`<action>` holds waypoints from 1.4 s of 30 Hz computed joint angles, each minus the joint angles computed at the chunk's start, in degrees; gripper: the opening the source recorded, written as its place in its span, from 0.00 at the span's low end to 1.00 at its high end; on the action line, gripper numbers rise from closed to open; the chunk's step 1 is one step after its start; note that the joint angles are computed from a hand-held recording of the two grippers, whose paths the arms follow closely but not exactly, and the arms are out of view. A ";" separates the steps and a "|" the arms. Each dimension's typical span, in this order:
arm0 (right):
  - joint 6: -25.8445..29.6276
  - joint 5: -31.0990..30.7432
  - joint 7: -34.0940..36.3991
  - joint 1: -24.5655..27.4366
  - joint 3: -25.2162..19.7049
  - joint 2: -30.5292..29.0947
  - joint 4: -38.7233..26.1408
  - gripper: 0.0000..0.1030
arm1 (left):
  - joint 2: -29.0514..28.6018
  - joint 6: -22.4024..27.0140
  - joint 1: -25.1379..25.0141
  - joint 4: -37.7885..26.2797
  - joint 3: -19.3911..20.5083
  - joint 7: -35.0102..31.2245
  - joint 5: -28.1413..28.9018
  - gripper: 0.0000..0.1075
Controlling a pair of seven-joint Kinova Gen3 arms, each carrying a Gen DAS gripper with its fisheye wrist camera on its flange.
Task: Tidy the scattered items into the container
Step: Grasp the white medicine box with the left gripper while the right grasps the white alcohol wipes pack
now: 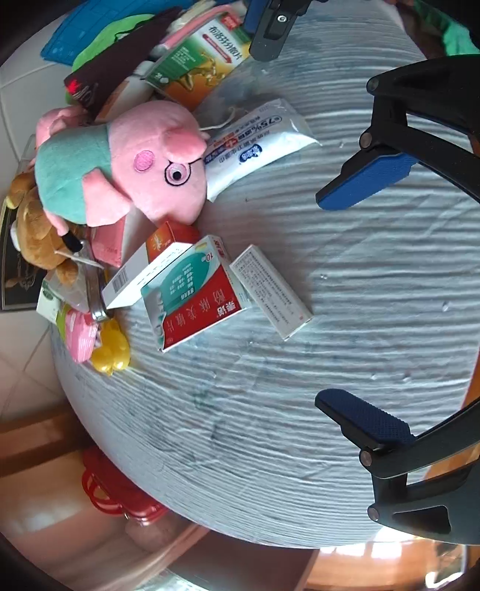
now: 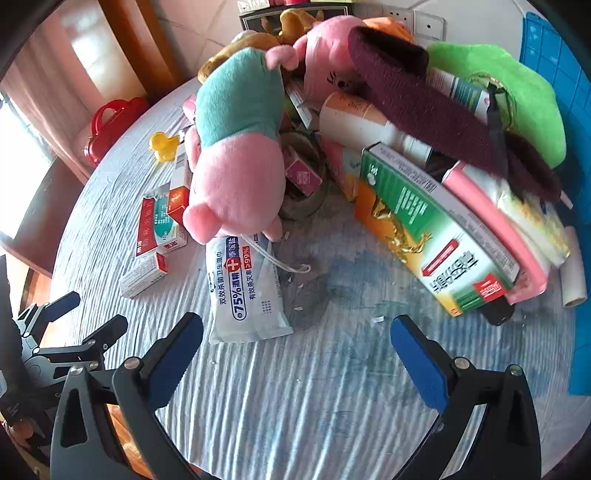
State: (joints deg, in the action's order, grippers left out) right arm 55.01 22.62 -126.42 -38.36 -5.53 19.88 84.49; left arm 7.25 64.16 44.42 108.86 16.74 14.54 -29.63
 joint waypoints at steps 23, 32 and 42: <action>2.53 3.02 -6.79 -5.23 3.66 11.64 -7.15 0.73 | 0.51 -20.09 -5.79 9.18 -3.84 -10.65 -3.78 0.90; 3.96 4.05 -7.03 -6.03 4.06 11.36 -6.61 0.67 | 0.01 -17.86 -3.56 8.41 -2.72 -8.30 -4.56 0.67; 3.77 4.09 -5.24 -5.87 3.48 10.77 -5.69 0.62 | -0.38 -14.16 -2.15 6.75 -1.42 -6.35 -4.03 0.29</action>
